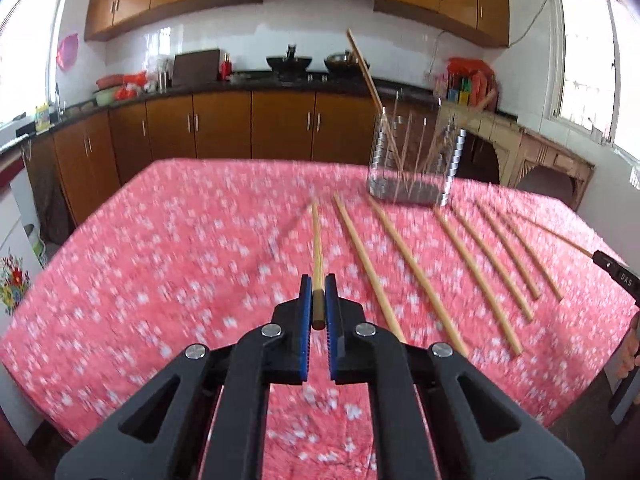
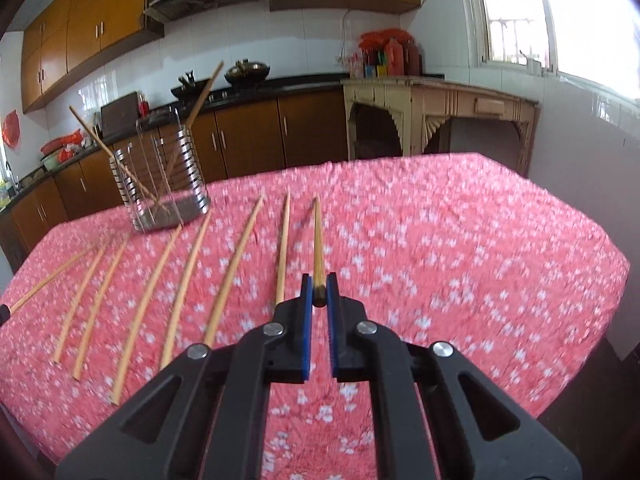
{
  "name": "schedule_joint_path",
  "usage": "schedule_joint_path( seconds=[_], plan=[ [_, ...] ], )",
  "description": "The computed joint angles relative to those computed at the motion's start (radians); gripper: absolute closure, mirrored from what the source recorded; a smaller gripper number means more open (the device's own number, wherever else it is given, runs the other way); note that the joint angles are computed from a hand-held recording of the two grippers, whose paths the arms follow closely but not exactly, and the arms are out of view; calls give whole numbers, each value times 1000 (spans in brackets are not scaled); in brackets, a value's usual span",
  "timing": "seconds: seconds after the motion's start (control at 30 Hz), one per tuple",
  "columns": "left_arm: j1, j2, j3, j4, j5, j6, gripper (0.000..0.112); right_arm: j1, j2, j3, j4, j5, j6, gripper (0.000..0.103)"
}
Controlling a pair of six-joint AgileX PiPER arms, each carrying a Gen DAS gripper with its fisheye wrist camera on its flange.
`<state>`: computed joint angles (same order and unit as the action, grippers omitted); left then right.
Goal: Organize utensils
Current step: 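Carry the chopstick in the right tool over the wire holder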
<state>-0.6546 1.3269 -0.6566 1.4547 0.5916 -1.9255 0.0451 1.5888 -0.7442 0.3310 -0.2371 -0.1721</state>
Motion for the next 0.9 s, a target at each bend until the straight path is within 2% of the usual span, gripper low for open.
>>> schedule_joint_path(
  seconds=[0.23, 0.5, 0.77, 0.9],
  plan=[
    [35, -60, -79, -2, 30, 96, 106, -6, -33, -54, 46, 29, -54, 95],
    [65, -23, -230, 11, 72, 197, 106, -19, -43, -166, 93, 79, -103, 95],
    [79, 29, -345, 28, 94, 259, 106, -20, -35, -290, 281, 110, -296, 95],
    [89, 40, -391, 35, 96, 287, 106, -21, -22, -359, 435, 132, -451, 95]
  ],
)
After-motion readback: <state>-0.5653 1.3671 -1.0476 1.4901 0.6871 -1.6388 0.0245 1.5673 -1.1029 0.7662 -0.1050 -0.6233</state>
